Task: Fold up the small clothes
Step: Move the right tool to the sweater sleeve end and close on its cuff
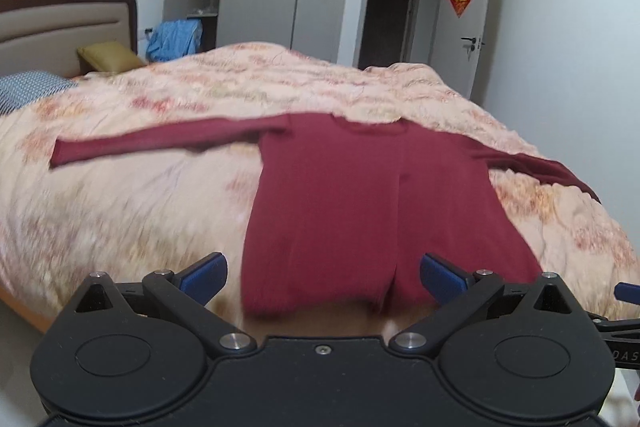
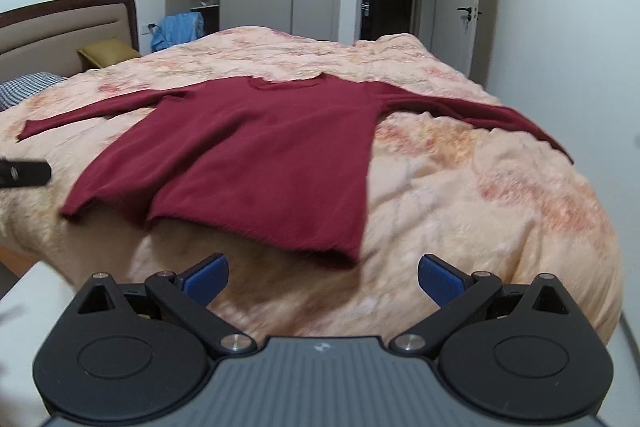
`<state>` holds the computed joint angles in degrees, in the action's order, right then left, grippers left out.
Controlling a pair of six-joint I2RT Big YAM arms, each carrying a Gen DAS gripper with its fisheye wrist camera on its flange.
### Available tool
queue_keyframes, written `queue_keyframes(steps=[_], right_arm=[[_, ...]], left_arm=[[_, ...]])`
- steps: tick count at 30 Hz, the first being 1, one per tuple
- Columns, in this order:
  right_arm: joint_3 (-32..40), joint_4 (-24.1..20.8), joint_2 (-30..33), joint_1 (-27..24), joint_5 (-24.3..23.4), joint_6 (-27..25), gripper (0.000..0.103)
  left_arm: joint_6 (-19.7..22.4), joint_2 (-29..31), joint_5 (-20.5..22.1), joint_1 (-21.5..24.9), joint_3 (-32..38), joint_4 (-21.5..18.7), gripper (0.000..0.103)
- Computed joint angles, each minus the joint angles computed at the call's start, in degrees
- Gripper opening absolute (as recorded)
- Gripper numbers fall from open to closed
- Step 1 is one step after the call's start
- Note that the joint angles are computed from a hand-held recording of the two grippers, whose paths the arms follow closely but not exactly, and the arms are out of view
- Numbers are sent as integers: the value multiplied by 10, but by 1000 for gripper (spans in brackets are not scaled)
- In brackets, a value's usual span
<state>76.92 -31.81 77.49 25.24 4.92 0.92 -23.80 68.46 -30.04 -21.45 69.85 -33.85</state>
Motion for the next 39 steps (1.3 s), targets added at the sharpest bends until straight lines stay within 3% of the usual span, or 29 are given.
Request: queue_keyframes(steps=[7, 12, 23, 30, 34, 39], right_arm=[[65, -2, 43, -27, -4, -6, 103], [115, -3, 87, -45, -14, -14, 103], [244, -36, 201, -84, -29, -17, 103], [330, -63, 270, -107, -39, -29, 103], [392, -76, 317, -127, -54, -22, 103], [442, -39, 362, -162, -77, 38, 103]], left_arm=[[39, 74, 1, 21, 97, 6, 102], [45, 131, 38, 44, 169, -13, 102], [80, 274, 54, 76, 333, -54, 102], [71, 375, 57, 81, 462, -104, 102], [91, 440, 57, 80, 555, -147, 102], [112, 548, 65, 82, 730, -224, 102]])
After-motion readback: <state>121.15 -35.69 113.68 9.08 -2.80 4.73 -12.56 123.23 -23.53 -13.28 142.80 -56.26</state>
